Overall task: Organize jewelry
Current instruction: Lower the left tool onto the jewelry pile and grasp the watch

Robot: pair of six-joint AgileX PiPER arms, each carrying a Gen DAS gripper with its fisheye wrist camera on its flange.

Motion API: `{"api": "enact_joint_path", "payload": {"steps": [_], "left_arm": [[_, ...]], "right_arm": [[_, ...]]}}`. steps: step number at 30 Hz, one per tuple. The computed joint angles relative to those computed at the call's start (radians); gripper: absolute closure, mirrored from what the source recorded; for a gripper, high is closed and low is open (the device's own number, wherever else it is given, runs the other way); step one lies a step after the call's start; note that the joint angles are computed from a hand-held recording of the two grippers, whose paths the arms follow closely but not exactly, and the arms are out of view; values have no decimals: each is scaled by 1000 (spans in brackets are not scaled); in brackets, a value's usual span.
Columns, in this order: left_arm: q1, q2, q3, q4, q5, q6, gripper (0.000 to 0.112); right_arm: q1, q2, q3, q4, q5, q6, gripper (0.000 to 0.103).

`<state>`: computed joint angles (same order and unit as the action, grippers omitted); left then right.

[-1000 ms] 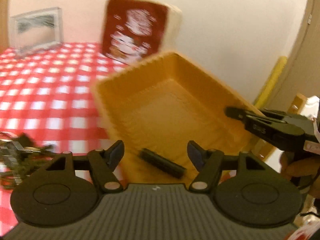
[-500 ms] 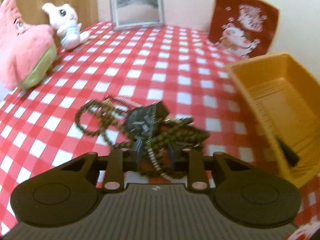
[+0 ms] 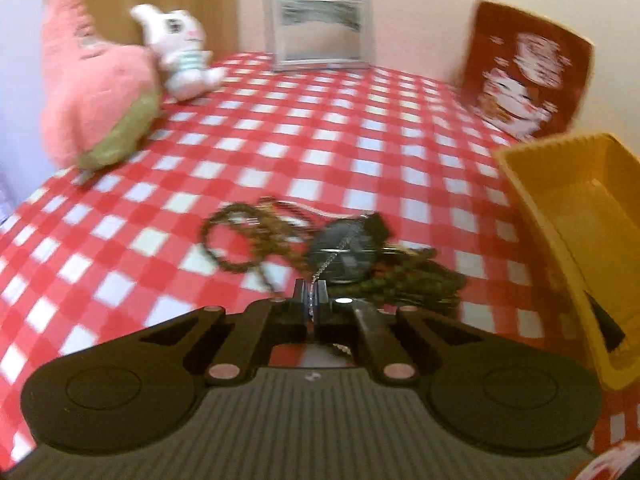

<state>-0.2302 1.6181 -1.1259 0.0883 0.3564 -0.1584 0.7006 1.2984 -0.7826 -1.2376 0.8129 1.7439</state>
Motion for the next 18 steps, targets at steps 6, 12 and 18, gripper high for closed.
{"api": "enact_joint_path", "payload": {"steps": [6, 12, 18], "left_arm": [[41, 1, -12, 112, 87, -160, 108], [3, -31, 0, 59, 54, -3, 85], [-92, 1, -43, 141, -28, 163, 69]], "right_arm": [[-4, -4, 4, 9, -6, -10, 98], [-10, -4, 4, 22, -14, -24, 98], [-10, -6, 6, 24, -14, -20, 98]]}}
